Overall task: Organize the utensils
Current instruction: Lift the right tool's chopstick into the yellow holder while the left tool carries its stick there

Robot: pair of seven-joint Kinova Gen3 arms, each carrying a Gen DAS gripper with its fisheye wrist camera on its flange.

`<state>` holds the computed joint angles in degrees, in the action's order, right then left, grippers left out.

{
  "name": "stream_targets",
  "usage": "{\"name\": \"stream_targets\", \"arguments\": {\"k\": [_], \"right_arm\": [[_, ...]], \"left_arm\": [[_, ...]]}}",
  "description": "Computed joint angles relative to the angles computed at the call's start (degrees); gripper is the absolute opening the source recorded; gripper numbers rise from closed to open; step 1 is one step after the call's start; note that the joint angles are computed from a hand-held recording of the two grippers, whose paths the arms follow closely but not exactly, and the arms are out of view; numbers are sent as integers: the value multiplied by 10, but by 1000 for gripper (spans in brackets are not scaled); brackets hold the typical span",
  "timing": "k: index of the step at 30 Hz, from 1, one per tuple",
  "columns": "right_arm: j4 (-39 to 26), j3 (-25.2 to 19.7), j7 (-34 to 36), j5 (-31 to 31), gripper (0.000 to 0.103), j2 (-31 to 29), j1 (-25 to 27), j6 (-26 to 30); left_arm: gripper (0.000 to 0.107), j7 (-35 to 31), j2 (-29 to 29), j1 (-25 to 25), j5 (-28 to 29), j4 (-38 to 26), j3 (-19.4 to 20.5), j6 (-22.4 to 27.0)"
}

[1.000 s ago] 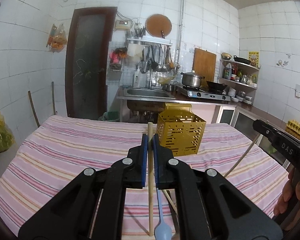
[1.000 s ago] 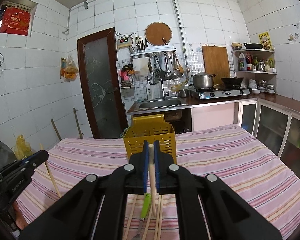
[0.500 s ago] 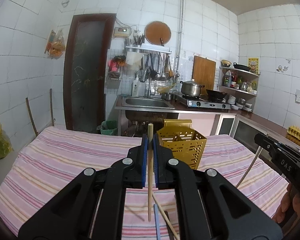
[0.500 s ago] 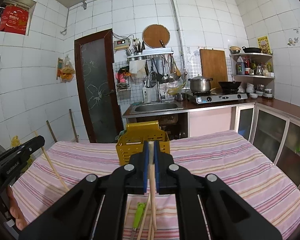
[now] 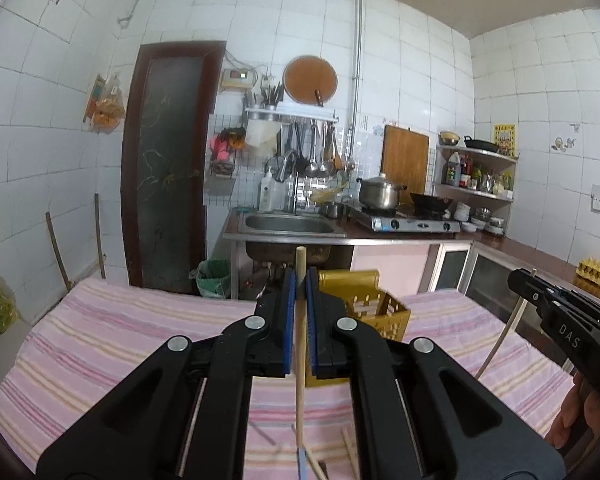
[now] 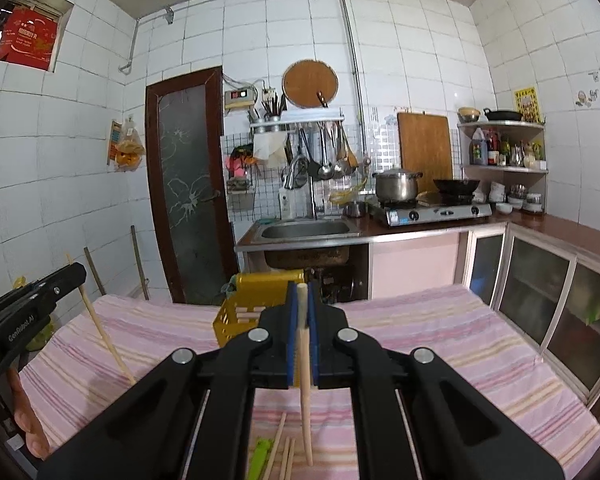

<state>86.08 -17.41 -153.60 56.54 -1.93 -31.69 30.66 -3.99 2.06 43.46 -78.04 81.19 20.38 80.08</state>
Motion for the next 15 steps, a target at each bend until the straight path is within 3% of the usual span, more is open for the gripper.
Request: {"name": "stream_targets", "arguments": {"k": [6,15], "right_arm": [[-66,12,18,27,5,24,-7,-2],[-245,67,136,-42,5,114,-49,11]], "left_arm": [[4,-34,19,-11,-19,-63,-17,-36],[4,-103,74,-18,-11,-187,-89,-121]]}}
